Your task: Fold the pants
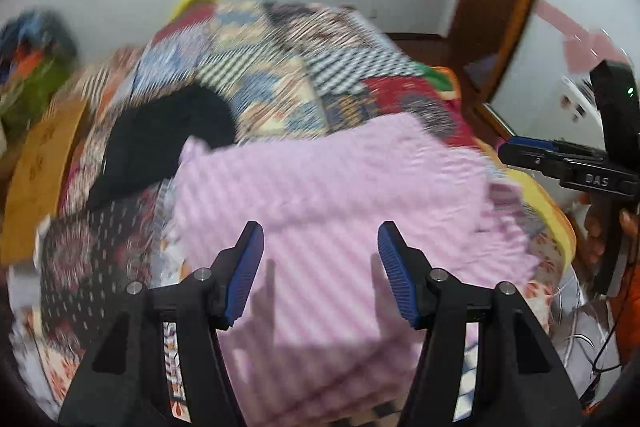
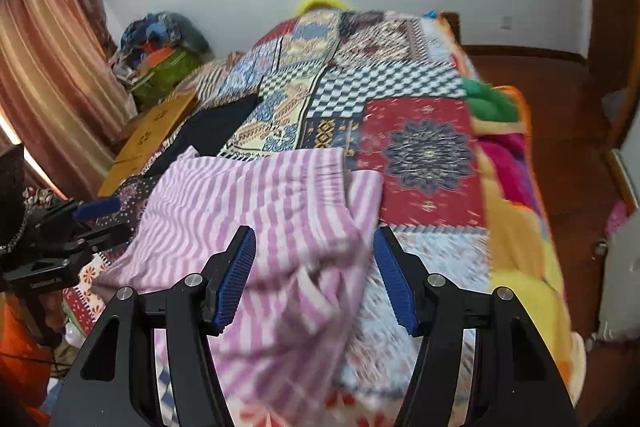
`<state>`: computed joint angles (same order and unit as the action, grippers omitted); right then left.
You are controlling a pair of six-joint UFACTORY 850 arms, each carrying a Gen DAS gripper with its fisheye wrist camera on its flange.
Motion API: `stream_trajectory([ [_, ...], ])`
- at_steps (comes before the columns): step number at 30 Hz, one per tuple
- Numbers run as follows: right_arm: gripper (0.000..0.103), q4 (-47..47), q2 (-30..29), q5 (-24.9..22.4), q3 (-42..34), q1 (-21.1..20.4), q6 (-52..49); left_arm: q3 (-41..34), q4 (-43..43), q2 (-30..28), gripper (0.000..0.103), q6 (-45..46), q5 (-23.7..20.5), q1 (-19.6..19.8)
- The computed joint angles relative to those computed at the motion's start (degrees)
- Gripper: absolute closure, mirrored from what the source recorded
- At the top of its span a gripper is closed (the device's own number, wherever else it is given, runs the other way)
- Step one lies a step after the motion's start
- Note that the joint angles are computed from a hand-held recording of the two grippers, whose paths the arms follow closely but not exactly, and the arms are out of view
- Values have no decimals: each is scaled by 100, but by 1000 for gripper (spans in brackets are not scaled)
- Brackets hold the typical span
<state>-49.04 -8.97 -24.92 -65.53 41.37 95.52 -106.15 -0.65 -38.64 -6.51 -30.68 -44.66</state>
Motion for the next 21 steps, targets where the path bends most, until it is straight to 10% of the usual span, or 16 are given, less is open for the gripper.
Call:
stream_trajectory([
  [7,47,1687,-405,719,-2,-381,-1279,296,-536,-77,44,100,-87,253],
  [12,72,136,-221,459,30,-182,48,538,-872,-6,39,206,115,312],
  [21,76,-1729,184,-113,-8,287,1600,799,-612,277,39,29,214,289],
])
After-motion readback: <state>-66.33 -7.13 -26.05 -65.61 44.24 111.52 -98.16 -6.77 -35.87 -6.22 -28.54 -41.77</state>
